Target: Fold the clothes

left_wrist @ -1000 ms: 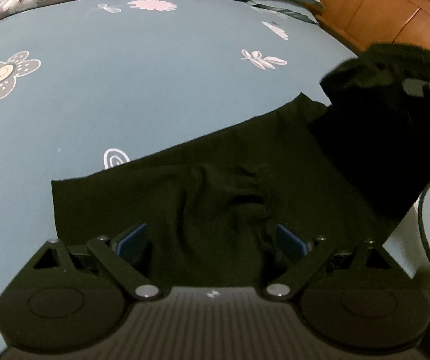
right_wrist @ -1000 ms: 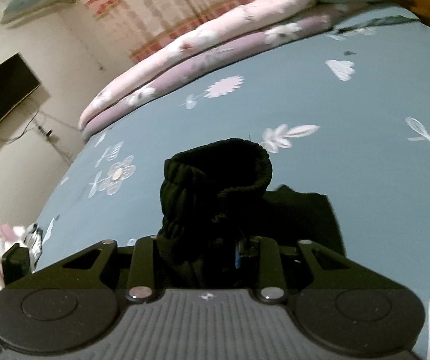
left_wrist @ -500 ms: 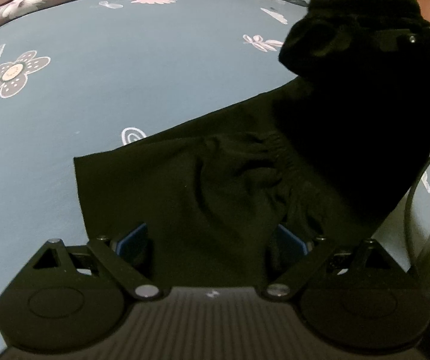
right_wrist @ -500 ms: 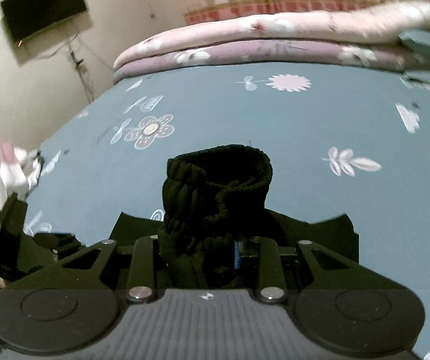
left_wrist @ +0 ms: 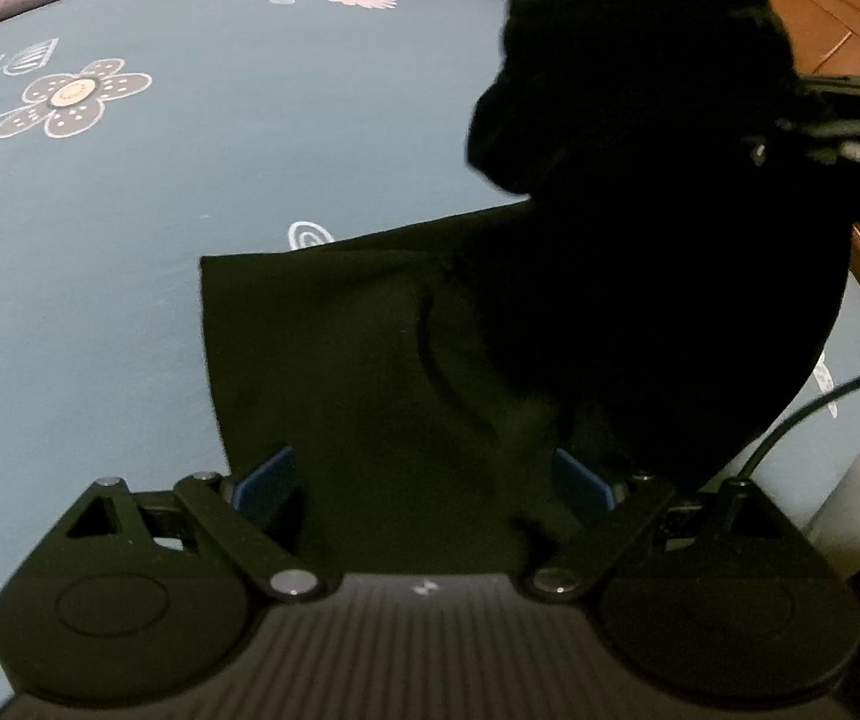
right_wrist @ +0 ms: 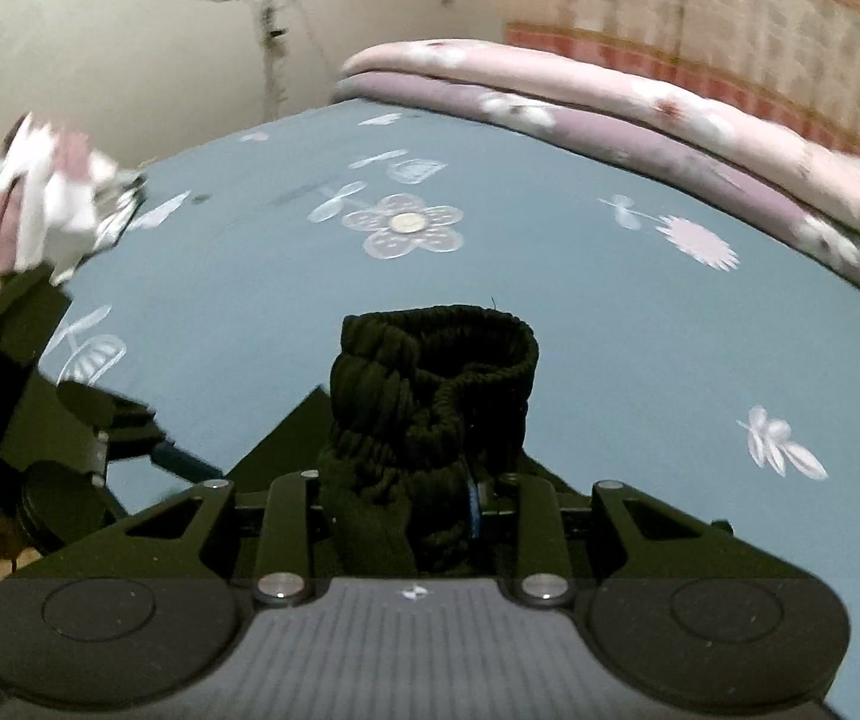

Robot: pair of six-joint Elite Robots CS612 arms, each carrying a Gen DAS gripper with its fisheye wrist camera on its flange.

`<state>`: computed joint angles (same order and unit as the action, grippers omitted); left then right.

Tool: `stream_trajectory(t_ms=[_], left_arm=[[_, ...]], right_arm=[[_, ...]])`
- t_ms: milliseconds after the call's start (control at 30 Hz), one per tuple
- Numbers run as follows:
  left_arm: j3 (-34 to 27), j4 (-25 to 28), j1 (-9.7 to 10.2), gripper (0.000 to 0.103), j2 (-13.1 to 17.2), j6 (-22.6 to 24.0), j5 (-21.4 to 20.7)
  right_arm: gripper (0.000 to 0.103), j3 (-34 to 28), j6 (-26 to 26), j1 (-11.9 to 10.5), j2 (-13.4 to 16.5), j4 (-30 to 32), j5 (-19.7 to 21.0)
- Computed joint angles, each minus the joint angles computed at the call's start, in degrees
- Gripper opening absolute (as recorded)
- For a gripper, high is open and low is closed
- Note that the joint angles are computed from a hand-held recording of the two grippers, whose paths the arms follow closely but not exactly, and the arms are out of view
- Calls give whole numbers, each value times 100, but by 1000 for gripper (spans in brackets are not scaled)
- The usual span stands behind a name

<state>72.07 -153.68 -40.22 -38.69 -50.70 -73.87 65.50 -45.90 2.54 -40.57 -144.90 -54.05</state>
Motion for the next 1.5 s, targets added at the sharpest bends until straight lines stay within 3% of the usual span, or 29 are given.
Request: stream_trajectory(t_ms=[500,633,1000,1167,1233,1333,1400,1500], left_arm=[[343,-191,-53,92,-156,-478,178],[385,-200,-54,92,-167,-519,175],[471,-241,-82,92,-185,-722,197],[500,-209,-98,92,-208,-734,174],[501,-185,-101,92,-218,-685,117],[521,-185,-113,92,-241,-519,73],[535,-144,-124,92,-261,-438,83],[602,-174,-137,92,-294,-397,102]], right_arm=[[34,214,-1522,404,61,-329,-499],[34,209,-1720,448,99,-353,-576],[38,-60,-1937,547,276,332,-678],[55,-268,-1951,527,293,1142,-552],[70,-386,-1980,456,279,1609,-319],[71,-771,-2054,296,316,2754,211],[71,-955,-2050,195,340,3190,453],[70,-825,-2095,113,259,2841,251]])
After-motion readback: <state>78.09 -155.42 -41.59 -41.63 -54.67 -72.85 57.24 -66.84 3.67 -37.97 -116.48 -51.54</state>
